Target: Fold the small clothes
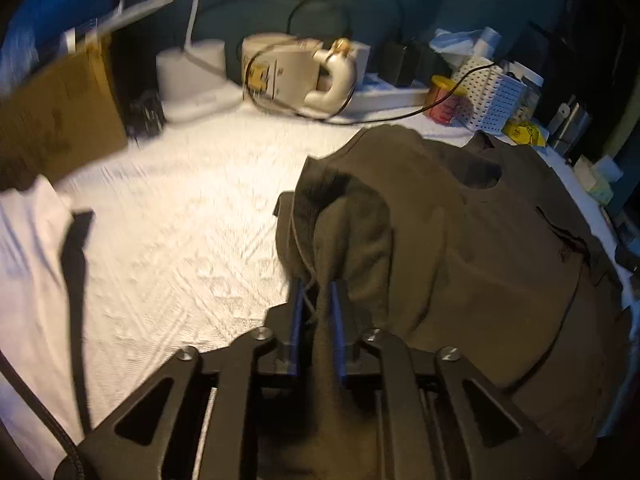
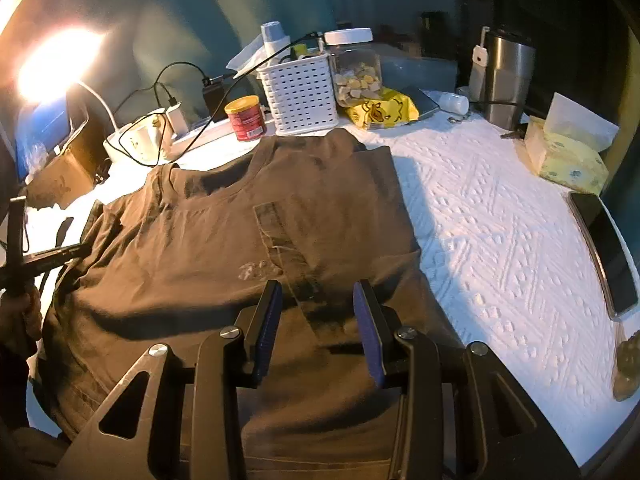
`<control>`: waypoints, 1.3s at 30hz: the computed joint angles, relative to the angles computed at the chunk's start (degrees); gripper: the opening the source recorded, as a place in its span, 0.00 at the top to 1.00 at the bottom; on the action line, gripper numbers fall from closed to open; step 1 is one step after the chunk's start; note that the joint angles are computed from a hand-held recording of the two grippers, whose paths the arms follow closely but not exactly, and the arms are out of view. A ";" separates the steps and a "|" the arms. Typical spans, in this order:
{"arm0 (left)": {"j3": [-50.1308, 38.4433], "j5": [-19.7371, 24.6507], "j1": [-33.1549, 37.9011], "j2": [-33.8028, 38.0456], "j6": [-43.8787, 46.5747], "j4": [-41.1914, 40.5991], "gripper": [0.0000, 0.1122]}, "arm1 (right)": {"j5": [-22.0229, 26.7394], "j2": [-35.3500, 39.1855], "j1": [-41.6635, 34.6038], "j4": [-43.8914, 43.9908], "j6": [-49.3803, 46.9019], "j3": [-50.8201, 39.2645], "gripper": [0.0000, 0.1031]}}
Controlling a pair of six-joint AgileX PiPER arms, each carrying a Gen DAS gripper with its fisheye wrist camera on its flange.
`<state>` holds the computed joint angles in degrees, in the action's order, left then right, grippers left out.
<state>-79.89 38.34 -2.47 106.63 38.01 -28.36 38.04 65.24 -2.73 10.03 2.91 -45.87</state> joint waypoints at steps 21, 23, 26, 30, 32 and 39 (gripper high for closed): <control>6.43 -0.56 -12.94 -7.21 -7.17 11.45 0.95 | 1.38 -4.55 -4.12 2.27 -3.13 2.08 0.61; 7.83 0.62 -11.71 -9.19 -5.06 10.56 0.88 | 1.52 -4.97 -4.92 3.15 -4.10 2.49 0.61; 10.75 0.58 -7.84 -13.12 -1.62 8.33 0.45 | 1.80 -5.34 -5.40 3.40 -4.67 2.97 0.61; 12.17 1.71 1.14 -15.19 6.03 -0.56 0.28 | 1.91 -5.53 -5.08 3.31 -4.68 3.14 0.61; 11.09 3.53 3.89 -13.65 6.99 -2.73 0.28 | 1.72 -5.40 -4.14 2.77 -3.81 3.03 0.61; 5.99 9.14 8.48 -3.92 12.74 -12.91 0.28 | 1.09 -4.54 1.57 -1.07 1.79 1.98 0.61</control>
<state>-73.90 47.48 6.01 102.70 50.74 -41.26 39.13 60.70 -1.16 8.96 4.70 -43.88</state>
